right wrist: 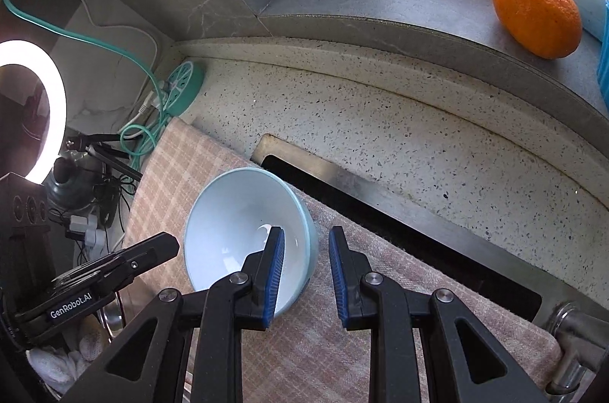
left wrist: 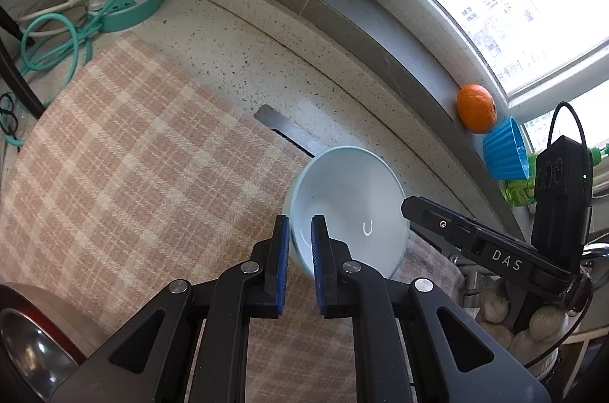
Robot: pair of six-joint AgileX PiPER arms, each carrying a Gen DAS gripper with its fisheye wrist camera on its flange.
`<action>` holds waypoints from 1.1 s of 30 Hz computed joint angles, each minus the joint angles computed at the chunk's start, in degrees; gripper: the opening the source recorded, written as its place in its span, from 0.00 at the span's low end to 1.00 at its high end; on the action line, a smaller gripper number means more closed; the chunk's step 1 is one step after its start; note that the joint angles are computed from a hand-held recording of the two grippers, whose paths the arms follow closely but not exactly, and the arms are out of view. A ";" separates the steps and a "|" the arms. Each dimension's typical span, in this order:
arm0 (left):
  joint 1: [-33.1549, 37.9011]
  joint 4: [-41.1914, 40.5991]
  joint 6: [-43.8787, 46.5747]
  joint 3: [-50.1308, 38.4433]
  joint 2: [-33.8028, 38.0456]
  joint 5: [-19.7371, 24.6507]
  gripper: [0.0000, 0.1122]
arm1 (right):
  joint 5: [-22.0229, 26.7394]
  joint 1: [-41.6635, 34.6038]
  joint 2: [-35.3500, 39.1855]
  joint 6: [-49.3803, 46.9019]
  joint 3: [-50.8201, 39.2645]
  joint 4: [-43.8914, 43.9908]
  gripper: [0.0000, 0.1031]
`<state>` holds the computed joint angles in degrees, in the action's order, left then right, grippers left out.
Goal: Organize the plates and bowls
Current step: 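Close both grippers on the rim of the blue-green bowl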
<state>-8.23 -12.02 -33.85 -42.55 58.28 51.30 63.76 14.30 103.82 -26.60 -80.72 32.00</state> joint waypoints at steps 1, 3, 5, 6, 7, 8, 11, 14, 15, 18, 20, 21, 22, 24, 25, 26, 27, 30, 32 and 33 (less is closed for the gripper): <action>0.03 -0.13 0.28 0.10 0.39 -0.29 0.09 | -0.06 0.02 0.47 0.11 -0.31 -0.13 0.21; 0.33 -0.91 1.27 0.36 1.08 -0.72 0.09 | -0.23 0.22 1.12 0.44 -0.54 -0.27 0.21; 0.18 -0.84 1.59 0.48 1.68 -0.98 0.09 | -0.28 0.42 1.61 0.54 -0.70 -0.44 0.21; -0.14 -0.63 1.41 0.55 1.91 -1.22 0.09 | -0.54 0.65 1.70 0.61 -0.66 -0.76 0.21; -0.46 -0.54 1.15 0.58 2.33 -1.63 0.09 | -0.78 0.89 1.77 0.69 -0.56 -0.99 0.21; -0.41 -0.75 1.36 0.75 2.43 -1.83 0.09 | -0.83 0.99 1.83 0.76 -0.48 -1.01 0.20; 0.29 -1.40 2.37 1.05 2.63 -2.10 0.09 | -0.77 1.39 2.04 1.19 -0.51 -1.27 0.15; 0.04 -0.74 2.26 0.90 2.70 -2.28 0.09 | -0.68 1.83 2.06 1.94 -0.75 -1.91 0.13; -0.19 -0.33 1.98 0.84 2.74 -2.41 0.09 | -0.64 1.98 2.07 2.19 -0.84 -2.12 0.11; -0.51 -0.01 1.97 0.75 3.20 -2.79 0.08 | -0.53 2.45 2.16 2.85 -1.08 -2.65 0.08; -0.53 -0.10 2.26 0.75 3.86 -3.27 0.07 | -0.81 2.66 1.98 3.21 -0.90 -3.25 0.08; -0.39 -0.16 2.60 0.80 4.03 -3.38 0.07 | -0.80 2.70 1.99 3.46 -0.91 -3.36 0.07; -0.19 -0.38 3.25 0.80 4.28 -3.45 0.06 | -0.80 2.76 1.97 3.67 -0.93 -3.57 0.06; 0.37 -1.26 4.31 0.98 4.62 -3.66 0.06 | -0.94 2.93 1.93 4.07 -0.91 -4.12 0.06; 0.39 -1.29 4.38 1.00 4.68 -3.78 0.06 | -1.04 3.02 1.85 4.31 -0.84 -4.36 0.05; 0.30 -1.14 4.26 0.92 4.72 -3.75 0.06 | -1.10 3.13 1.73 4.64 -0.78 -4.58 0.05; -0.09 -0.73 3.68 0.76 4.72 -3.70 0.06 | -1.12 3.27 1.61 5.05 -0.77 -4.84 0.05; -1.16 0.40 2.21 0.37 4.00 -3.11 0.06 | -1.23 3.62 0.85 5.79 -0.66 -5.70 0.05; -0.61 -0.05 2.62 0.44 2.88 -2.35 0.06 | -1.05 3.62 0.33 6.16 -0.47 -5.74 0.05; -0.53 -0.07 2.68 0.36 2.39 -1.96 0.06 | -0.80 3.56 0.04 6.32 -0.42 -5.70 0.05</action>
<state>-8.77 -12.09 -31.17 -42.19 60.67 49.33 62.96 17.85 103.86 -20.28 -81.14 26.30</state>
